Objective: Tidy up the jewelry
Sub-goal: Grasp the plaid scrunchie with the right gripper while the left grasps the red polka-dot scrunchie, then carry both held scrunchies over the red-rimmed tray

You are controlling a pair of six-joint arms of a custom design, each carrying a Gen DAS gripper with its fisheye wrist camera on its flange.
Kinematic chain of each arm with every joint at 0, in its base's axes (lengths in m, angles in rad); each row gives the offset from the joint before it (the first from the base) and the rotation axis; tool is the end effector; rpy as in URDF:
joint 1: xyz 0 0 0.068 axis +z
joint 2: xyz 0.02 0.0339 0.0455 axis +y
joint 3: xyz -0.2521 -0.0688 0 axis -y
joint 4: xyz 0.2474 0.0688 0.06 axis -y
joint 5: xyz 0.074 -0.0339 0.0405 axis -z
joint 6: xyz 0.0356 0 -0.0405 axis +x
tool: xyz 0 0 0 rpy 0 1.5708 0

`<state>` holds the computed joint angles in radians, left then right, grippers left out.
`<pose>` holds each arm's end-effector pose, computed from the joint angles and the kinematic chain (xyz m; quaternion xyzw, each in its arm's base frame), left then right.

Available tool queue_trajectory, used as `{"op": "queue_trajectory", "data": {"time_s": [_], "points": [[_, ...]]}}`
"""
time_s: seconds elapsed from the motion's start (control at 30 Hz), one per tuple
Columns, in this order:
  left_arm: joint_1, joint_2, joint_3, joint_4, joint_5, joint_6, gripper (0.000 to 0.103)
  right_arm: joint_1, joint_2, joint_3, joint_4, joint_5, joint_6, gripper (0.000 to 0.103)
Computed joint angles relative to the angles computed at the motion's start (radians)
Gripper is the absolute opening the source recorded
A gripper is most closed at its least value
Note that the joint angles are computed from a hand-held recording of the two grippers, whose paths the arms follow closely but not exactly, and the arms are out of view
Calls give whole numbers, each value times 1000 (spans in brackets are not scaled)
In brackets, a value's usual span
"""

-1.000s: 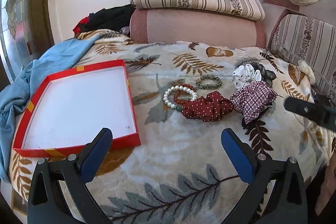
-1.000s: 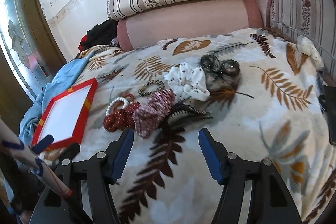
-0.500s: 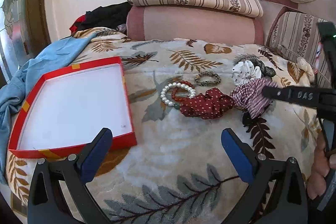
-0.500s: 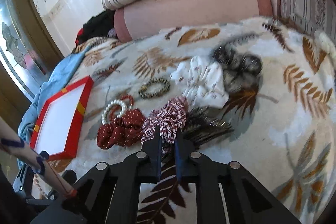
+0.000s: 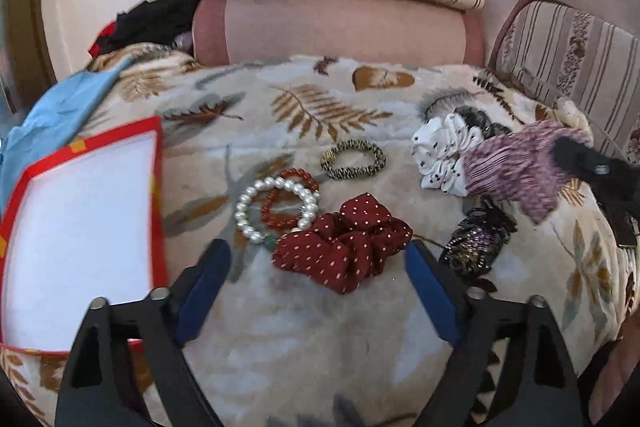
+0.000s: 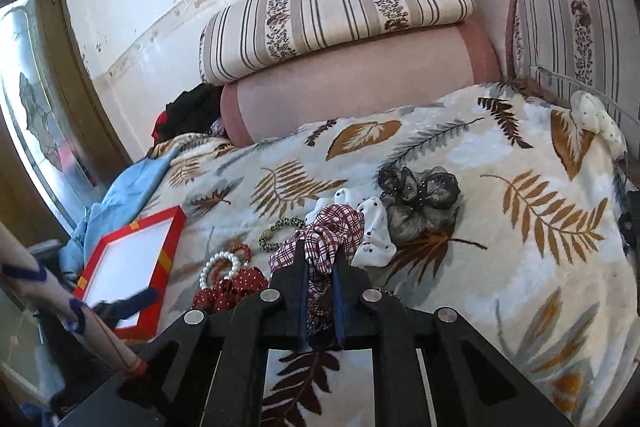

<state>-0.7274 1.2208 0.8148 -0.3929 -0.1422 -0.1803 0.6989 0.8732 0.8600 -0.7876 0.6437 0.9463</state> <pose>0.1981 -0.1696 0.2295 0.2239 0.8970 -0.1055 0.3663 0.1497 0.0979 0.2899 0.2264 0.8578 0.0617 0.4572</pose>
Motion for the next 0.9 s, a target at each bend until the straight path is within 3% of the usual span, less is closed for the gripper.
{"op": "queue_trajectory", "data": {"time_s": [0.1,0.2,0.3,0.47,0.9], "points": [[5,110,51,2,4,-9,70,-25,-30,-20,13,-32,-4,11],[8,177,77,-3,12,-9,36,-27,-35,-24,23,-39,-13,11],[4,166,61,9,12,-7,18,-20,-35,-25,29,-34,-22,11],[15,46,8,8,67,-22,15,-12,-38,-26,32,-22,-24,11],[-31,-201,-59,-77,30,-46,15,85,7,-3,30,23,-21,11]]}}
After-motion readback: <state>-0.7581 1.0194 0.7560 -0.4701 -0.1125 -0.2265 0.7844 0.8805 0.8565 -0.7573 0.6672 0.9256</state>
